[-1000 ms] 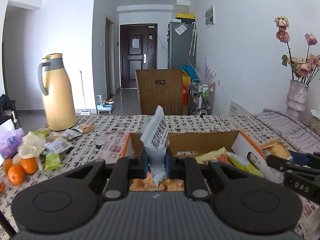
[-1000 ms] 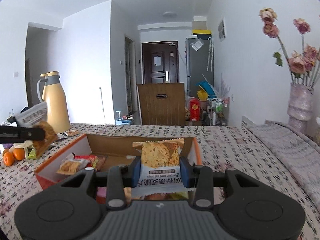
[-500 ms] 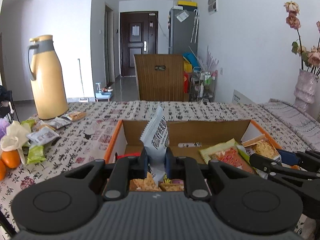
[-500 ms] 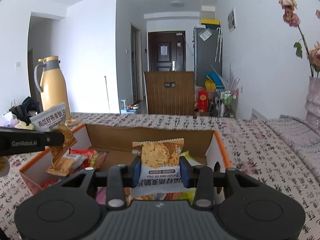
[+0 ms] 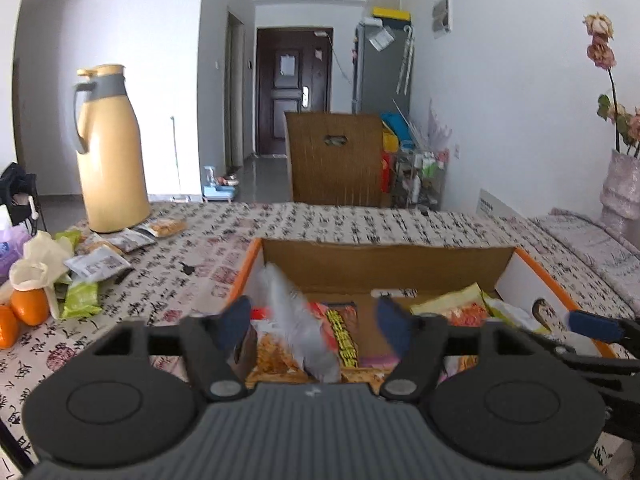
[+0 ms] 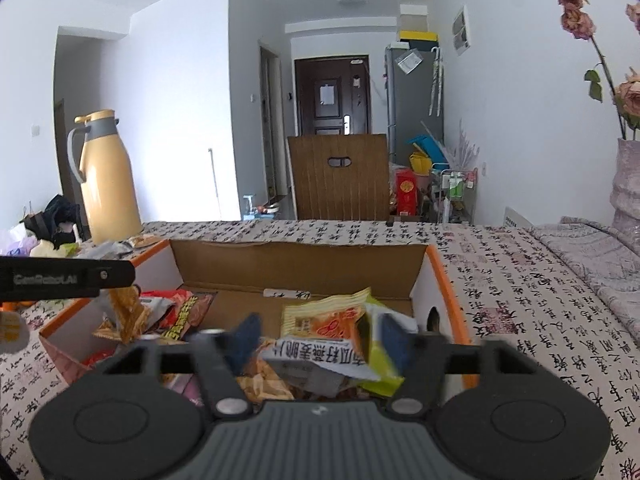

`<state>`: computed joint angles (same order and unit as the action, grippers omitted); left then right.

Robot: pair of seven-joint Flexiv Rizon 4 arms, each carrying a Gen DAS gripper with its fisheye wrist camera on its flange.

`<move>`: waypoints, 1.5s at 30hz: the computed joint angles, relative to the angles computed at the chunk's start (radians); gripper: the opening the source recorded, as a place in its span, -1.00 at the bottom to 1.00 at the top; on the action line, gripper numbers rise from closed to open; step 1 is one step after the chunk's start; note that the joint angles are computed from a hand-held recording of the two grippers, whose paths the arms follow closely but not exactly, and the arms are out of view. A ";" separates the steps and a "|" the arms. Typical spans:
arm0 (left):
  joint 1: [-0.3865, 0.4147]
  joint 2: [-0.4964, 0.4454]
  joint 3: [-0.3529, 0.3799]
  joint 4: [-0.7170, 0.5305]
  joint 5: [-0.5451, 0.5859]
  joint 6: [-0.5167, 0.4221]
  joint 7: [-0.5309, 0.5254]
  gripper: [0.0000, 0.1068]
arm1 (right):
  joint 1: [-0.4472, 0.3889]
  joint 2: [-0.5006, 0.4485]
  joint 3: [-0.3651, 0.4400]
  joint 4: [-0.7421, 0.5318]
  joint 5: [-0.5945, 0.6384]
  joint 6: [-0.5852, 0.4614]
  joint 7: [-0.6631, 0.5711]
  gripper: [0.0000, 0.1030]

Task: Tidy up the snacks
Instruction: 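Carry both packets into the cardboard box and open both grippers, then withdraw both tools from the box toward the remaining snacks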

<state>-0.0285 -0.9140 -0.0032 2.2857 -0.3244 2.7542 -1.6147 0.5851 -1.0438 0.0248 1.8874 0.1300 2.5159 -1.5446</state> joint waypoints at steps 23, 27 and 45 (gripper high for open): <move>-0.020 -0.001 -0.001 0.014 -0.048 0.051 -0.014 0.93 | 0.002 -0.007 0.001 -0.008 0.021 0.020 0.006 1.00; -0.022 0.002 -0.001 0.019 -0.051 0.059 -0.017 0.93 | 0.002 -0.001 0.001 -0.002 0.024 0.029 0.004 1.00; -0.055 0.061 0.003 0.141 -0.064 0.142 -0.041 0.93 | 0.011 0.069 0.028 0.129 0.049 0.127 -0.037 1.00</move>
<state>-0.0839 -0.8525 -0.0007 2.4262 -0.3881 2.8960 -1.6555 0.5961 -0.9750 0.0531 2.0162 0.1789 2.6427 -1.5816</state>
